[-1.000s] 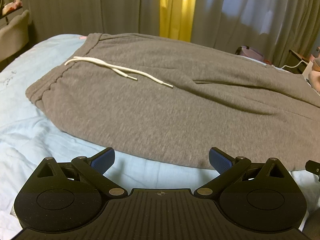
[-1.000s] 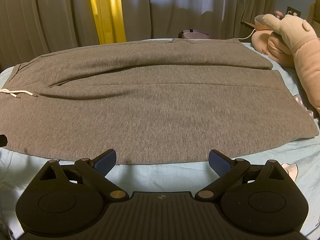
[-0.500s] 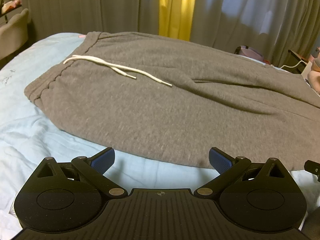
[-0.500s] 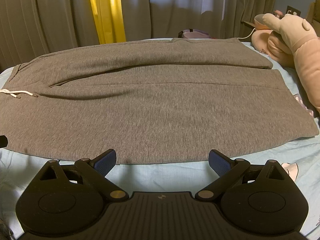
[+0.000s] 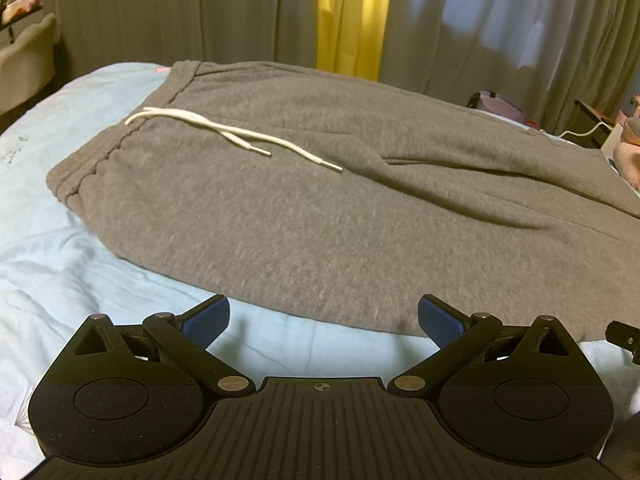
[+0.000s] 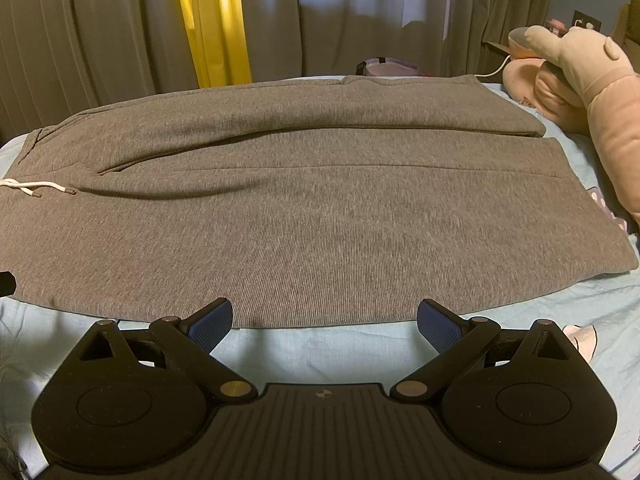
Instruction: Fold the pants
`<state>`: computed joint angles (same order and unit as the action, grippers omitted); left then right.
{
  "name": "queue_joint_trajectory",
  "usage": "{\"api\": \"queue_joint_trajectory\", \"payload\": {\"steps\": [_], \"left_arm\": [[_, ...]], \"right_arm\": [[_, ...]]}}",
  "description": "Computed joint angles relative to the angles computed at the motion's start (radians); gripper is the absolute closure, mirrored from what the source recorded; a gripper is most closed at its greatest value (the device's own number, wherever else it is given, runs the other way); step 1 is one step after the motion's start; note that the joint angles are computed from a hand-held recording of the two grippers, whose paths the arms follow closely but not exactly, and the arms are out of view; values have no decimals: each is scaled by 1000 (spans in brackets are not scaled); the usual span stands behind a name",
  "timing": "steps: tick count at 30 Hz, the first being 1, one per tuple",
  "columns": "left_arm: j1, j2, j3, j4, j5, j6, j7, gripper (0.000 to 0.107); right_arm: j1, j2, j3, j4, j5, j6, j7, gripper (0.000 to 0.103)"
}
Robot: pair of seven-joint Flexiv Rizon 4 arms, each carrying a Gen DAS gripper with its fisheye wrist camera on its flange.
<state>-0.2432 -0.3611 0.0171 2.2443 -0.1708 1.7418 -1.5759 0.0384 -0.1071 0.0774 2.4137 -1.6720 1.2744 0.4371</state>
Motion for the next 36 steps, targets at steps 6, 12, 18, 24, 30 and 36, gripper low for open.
{"api": "queue_joint_trajectory", "payload": {"steps": [6,12,18,24,30,36], "left_arm": [[16,2,-16,-1,3,-7,1,4],[13,3,-10,-2,5,-11,0,4],[18,4,-16,-2,6,-16,-2,4],[28,5,-25,-1,8,-16,-1,4],[22,3,-18,-1,11,-14,0,4],[22,2,-17,-2,11,-21,4,4]], "right_arm": [[-1,0,0,-1,-1,2,2,4],[-3,-2,0,0,-11,5,19,4],[-4,-1,0,1,-1,10,16,4],[-3,-1,-1,2,5,10,12,4],[-2,-2,0,2,4,10,14,4],[-2,-3,-1,1,5,10,13,4]]}}
